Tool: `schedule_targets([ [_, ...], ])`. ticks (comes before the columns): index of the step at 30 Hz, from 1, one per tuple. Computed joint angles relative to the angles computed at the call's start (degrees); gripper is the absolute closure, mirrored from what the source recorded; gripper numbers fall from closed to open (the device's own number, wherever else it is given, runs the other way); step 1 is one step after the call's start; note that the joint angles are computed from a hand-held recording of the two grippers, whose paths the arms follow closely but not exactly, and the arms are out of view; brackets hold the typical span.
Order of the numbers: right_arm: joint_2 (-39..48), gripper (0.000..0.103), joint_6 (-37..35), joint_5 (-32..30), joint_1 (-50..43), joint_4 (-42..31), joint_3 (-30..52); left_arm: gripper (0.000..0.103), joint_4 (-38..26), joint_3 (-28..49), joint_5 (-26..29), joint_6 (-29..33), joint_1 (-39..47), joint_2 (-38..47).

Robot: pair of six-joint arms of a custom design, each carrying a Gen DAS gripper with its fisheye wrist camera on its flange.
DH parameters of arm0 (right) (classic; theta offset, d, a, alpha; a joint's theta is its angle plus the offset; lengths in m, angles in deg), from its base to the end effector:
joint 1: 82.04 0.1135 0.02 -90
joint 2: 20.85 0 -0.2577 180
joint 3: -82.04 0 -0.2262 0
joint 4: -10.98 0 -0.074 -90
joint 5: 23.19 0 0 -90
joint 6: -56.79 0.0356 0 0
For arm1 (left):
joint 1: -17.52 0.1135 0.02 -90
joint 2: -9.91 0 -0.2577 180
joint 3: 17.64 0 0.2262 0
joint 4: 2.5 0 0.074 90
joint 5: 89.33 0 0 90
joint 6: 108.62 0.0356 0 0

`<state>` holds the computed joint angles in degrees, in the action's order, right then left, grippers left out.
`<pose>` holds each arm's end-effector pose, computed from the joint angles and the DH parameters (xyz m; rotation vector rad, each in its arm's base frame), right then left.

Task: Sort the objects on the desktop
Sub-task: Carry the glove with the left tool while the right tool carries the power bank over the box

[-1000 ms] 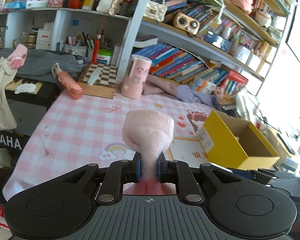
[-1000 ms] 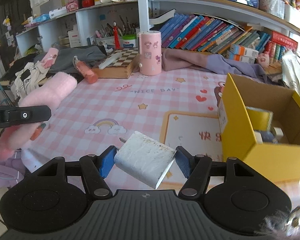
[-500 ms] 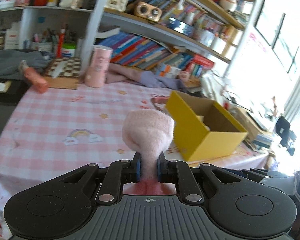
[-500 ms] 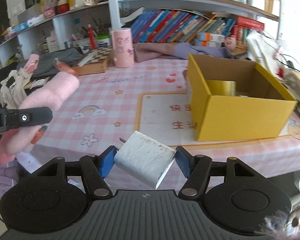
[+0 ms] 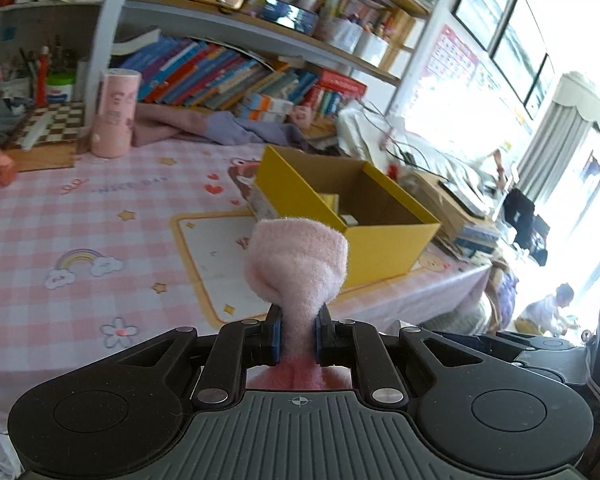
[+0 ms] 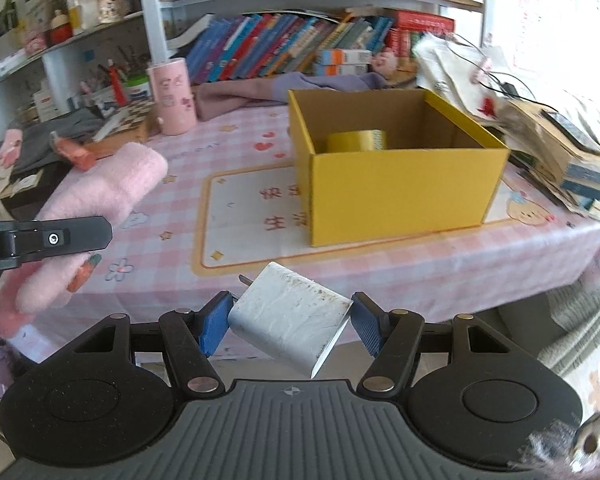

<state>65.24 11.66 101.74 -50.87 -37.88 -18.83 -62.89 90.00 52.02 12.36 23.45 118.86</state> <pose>0.2543 0.1300 0.2578 0.4972 2.2661 -0.1351 0.3763 0.0111 0.2673 0.7617 2.1587 -0.8549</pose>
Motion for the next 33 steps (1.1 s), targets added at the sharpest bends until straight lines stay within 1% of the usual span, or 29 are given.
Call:
schedule_targets([
  [5,-1.8,0.041,3.31,-0.03,-1.07,-2.37,-1.48,0.089,-1.39,1.35,0.01,1.44,-2.43,0.9],
  [12,-4.99,0.041,5.2,0.13,-3.19,-3.94,-3.96,0.089,0.31,0.7,-0.2,0.83,-6.02,0.39],
  [18,-7.59,0.041,3.02,-0.4,-5.84,-3.58,-5.49,0.089,3.33,-0.59,-0.85,-2.24,-8.39,-0.31],
  [23,-8.92,0.041,0.86,-2.05,-8.37,-2.79,-6.57,0.089,5.4,-1.28,-1.58,-4.26,-10.4,-0.6],
  [28,-9.95,0.041,-1.33,-3.92,-11.21,-1.0,-7.89,0.089,7.52,-1.75,-2.41,-5.64,-12.03,-0.9],
  [33,-10.3,0.041,-4.96,-6.13,-14.48,2.02,-8.78,0.089,9.73,-1.44,-3.72,-7.56,-13.85,-0.63],
])
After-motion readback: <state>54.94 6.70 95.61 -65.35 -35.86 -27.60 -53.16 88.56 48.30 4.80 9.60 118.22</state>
